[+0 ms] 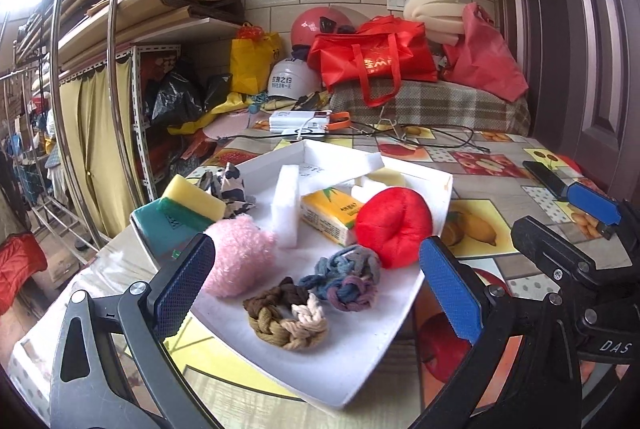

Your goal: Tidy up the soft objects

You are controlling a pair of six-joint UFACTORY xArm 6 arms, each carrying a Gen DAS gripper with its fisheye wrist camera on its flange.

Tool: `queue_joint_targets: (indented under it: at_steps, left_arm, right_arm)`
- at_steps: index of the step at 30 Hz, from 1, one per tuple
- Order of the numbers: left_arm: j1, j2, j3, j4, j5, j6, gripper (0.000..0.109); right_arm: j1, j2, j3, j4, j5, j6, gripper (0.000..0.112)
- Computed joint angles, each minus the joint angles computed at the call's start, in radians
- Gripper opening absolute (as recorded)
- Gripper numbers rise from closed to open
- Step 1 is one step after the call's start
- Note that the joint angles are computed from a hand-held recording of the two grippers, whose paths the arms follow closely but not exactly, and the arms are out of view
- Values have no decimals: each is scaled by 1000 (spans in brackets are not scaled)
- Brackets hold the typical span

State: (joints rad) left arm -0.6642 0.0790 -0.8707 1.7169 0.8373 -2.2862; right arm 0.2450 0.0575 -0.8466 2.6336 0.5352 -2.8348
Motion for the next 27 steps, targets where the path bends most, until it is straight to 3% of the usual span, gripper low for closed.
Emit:
queue_joint_targets:
  at_steps: [6, 9, 12, 15, 18, 22, 25, 27]
  left_arm:
    - [-24, 12, -22, -5, -51, -13, 103]
    - [-33, 24, -40, -16, -56, 8, 103]
    - [-39, 34, -57, -21, -86, 11, 103]
    - [-70, 50, -82, -40, -81, 54, 103]
    - [-99, 61, -100, -50, -75, 74, 103]
    - [-109, 83, -134, -130, -106, 110, 103]
    - [-140, 92, -150, -257, -17, 147, 103]
    - [-146, 86, -143, -277, 4, 146, 103]
  right_arm:
    - [-103, -127, 147, 8, 51, -16, 103]
    - [-190, -224, 253, 64, 142, -48, 103]
    - [-278, -286, 316, 70, 200, 18, 103]
    - [-315, -242, 244, -58, 74, 181, 103]
    - [-323, -191, 178, -2, -69, 161, 103]
    - [-376, -198, 193, -12, -68, 212, 103]
    - [-396, -211, 214, -53, -35, 267, 103]
    - [-403, -212, 215, -75, -28, 290, 103]
